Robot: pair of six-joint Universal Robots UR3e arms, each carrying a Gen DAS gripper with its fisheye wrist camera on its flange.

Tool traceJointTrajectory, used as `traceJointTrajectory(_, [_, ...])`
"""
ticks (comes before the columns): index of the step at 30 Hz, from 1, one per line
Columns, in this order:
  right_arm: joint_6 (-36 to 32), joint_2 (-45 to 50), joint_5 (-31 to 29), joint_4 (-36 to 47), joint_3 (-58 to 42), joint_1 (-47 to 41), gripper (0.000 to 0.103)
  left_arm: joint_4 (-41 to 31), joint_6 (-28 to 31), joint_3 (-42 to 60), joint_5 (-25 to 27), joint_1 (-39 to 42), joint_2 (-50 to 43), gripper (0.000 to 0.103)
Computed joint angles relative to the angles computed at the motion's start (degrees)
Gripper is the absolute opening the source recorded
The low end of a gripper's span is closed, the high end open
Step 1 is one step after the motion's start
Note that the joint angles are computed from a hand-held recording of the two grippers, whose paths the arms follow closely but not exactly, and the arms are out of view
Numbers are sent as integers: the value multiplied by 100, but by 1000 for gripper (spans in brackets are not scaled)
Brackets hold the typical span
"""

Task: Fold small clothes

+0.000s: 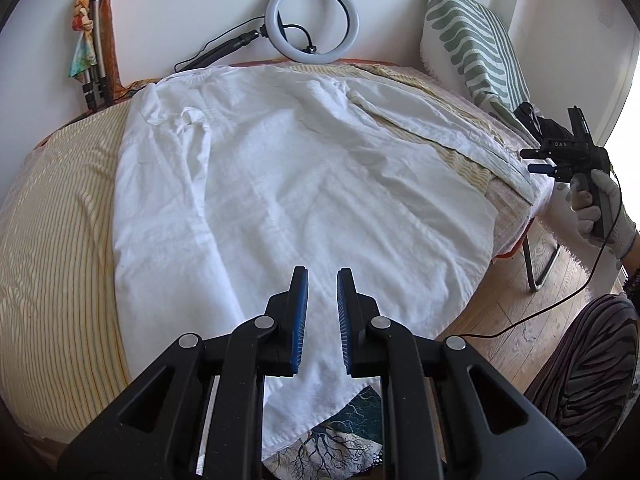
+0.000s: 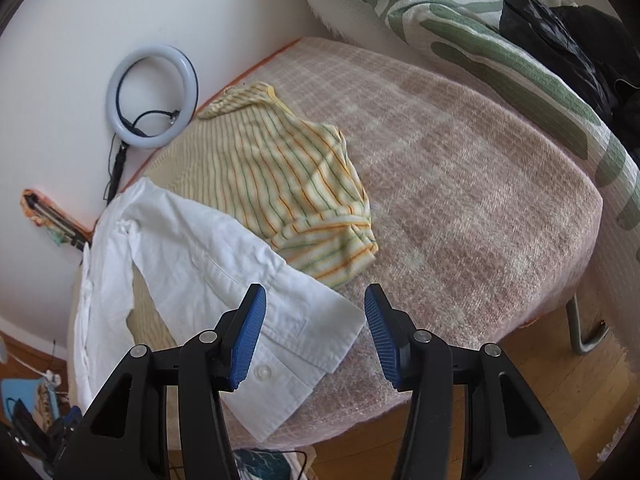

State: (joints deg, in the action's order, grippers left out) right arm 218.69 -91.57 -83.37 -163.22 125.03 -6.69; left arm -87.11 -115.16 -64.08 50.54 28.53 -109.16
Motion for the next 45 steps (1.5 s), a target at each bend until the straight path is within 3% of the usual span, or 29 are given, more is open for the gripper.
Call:
traceJointTrajectory(4, [-223, 195, -181, 186, -177, 178, 49, -72, 72, 28, -56, -37, 61, 13])
traceJointTrajectory(5, [-271, 277, -296, 275, -287, 281, 39, -86, 66, 47, -80, -35, 65, 13])
traceJointTrajectory(6, [-309, 344, -415, 377, -402, 376, 21, -141, 71, 112, -105, -20, 39, 13])
traceJointTrajectory(8, [-385, 420, -452, 539, -582, 490, 5, -243, 78, 187, -172, 18, 21, 13])
traceJointTrajectory(12, [-406, 519, -1134, 866, -1188, 1001, 3, -436, 129, 306, -317, 102, -14, 13])
traceJointTrajectory(18, [-339, 780, -1674, 1339, -2462, 1818, 3, -800, 185, 535, -542, 196, -101, 13])
traceJointTrajectory(23, [-553, 1715, -1888, 1697, -4120, 2748, 3, -1233, 195, 881, -716, 296, -261, 13])
traceJointTrajectory(29, [-1164, 3223, -1261, 2149, -6168, 3565, 3, -1632, 112, 1259, -893, 433, -509, 13])
traceJointTrajectory(32, [-1671, 4111, -874, 3006, -7480, 3800, 3, -1977, 94, 1573, -926, 438, -730, 13])
traceJointTrajectory(35, [-1961, 4728, -685, 3808, -8498, 3881, 8, -2217, 125, 1685, -947, 389, -831, 15])
traceJointTrajectory(38, [-2060, 4581, -318, 3717, -8259, 3699, 19, -2193, 121, 1559, -949, 269, -815, 37])
traceJointTrajectory(41, [-2097, 4285, -49, 3454, -7923, 3438, 37, -2378, 77, 1629, -916, 66, -924, 38])
traceJointTrajectory(43, [-2043, 4286, -37, 3548, -8121, 3216, 38, -2029, -60, 1347, -844, -107, -839, 41])
traceJointTrajectory(45, [-1968, 4625, -192, 4053, -8968, 3035, 38, -1510, -251, 1023, -744, -259, -751, 41])
